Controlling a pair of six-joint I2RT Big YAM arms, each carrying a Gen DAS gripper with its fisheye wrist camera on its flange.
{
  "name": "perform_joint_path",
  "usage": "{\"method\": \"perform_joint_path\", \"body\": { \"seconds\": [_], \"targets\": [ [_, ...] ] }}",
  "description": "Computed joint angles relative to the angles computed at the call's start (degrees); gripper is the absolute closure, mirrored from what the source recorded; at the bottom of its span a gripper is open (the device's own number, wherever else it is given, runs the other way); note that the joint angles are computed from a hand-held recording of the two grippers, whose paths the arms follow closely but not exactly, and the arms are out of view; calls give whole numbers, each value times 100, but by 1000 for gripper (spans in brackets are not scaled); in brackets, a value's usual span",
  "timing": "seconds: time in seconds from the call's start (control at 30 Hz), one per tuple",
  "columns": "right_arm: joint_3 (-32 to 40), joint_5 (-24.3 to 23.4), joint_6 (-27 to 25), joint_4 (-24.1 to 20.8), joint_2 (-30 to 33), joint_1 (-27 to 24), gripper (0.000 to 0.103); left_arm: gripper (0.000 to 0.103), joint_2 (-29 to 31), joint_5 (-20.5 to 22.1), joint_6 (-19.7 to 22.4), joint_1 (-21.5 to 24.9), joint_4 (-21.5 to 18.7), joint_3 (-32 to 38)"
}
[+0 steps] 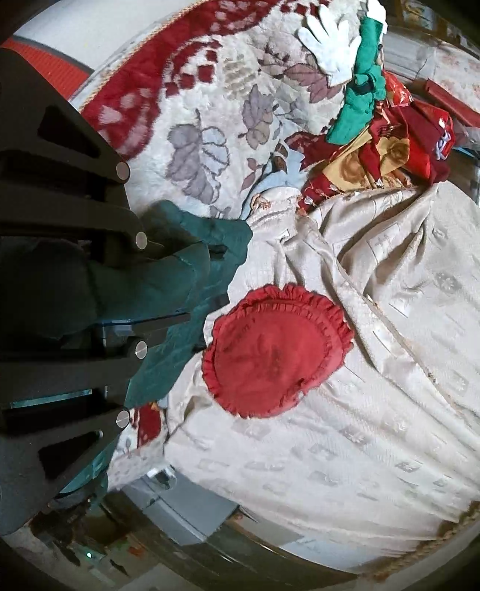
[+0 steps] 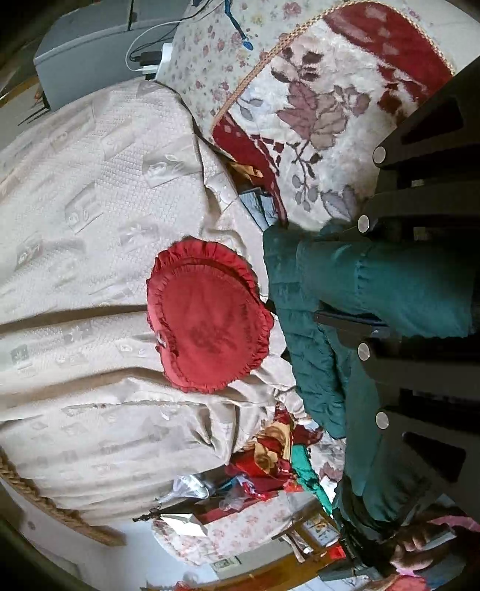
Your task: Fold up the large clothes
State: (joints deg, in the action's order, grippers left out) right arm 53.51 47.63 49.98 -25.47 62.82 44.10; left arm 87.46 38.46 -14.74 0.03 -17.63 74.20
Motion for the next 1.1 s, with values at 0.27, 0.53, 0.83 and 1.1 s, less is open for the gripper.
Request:
{"method": "perform_joint_path", "body": {
  "seconds": [0.27,0.53,0.83,1.1],
  "targets": [
    [307,-934,332,-622,573,-773,82,87,646,-1360,414,-505,-402,442],
    [310,-1442,373,-648,867,-1095,81,82,803,-1526,227,-515,-565,505],
    [258,-1240,273,-691,786,-944,82,81,848,-2527,659,-827,-989,697],
    [886,-841,1267,-1238,794,-634,81,81,980,-2695,861,-830,-1354,904]
  ]
}}
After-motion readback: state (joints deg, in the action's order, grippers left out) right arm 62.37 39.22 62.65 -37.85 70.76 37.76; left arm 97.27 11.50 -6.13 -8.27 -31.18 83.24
